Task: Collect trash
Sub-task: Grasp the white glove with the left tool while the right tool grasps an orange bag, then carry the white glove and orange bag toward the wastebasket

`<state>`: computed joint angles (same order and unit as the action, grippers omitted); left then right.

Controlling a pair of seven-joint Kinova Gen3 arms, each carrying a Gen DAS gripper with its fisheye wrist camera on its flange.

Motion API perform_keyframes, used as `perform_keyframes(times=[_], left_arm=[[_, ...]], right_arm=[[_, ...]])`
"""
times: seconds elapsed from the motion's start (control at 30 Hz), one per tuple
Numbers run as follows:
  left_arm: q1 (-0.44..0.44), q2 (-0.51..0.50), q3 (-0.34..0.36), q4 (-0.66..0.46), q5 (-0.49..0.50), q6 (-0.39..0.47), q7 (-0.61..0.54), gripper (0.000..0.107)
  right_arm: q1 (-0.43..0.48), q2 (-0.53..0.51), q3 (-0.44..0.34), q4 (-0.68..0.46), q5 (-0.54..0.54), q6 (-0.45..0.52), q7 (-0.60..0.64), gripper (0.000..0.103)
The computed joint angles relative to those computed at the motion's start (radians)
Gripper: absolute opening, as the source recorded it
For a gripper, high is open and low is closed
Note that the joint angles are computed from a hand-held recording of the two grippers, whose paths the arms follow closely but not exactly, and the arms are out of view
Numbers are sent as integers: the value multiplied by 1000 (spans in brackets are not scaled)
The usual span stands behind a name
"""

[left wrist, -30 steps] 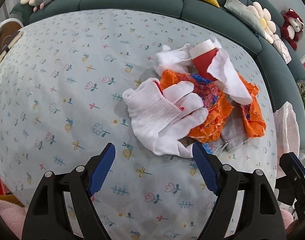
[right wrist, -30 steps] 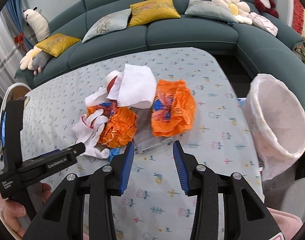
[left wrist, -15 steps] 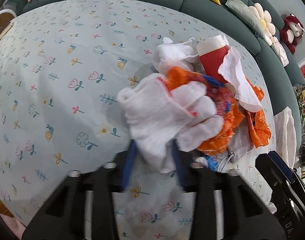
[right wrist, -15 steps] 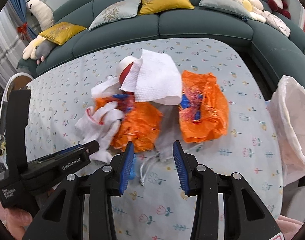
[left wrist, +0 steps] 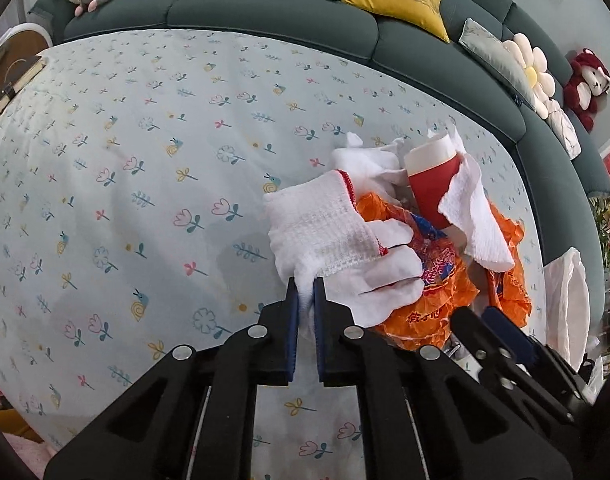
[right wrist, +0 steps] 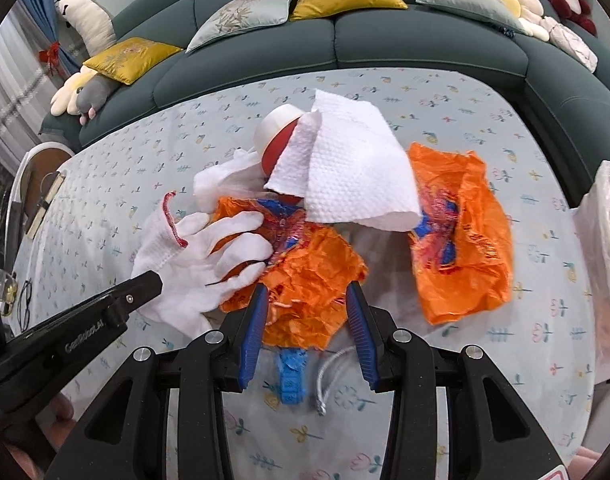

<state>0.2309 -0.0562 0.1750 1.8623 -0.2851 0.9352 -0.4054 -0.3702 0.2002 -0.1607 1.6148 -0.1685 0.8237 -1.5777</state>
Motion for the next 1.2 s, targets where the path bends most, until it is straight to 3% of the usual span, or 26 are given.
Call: perform_keyframes(times=[0.23, 0.4, 0.43, 0.53, 0.83, 1.2], left_arm=[[1, 23, -10, -1, 24, -5, -23, 7], [4, 29, -14, -2, 28, -4, -31, 7], [5, 29, -13, -4, 28, -2, -33, 7], [10, 25, -10, -13, 28, 4, -34, 7], [69, -1, 50, -89, -40, 80, 0, 7], [162, 48, 105, -280, -137, 179, 31, 7]], right_arm=[[-14, 46, -11, -21, -10, 5, 8, 36], [8, 67, -18, -10, -57, 4, 34, 22], [24, 65, -24, -5, -85, 3, 54, 15], [37, 45, -23, 1, -109, 3, 82, 12], [97, -79, 0, 42, -210, -15, 174, 11], [199, -206, 102, 51, -317, 22, 311, 11]])
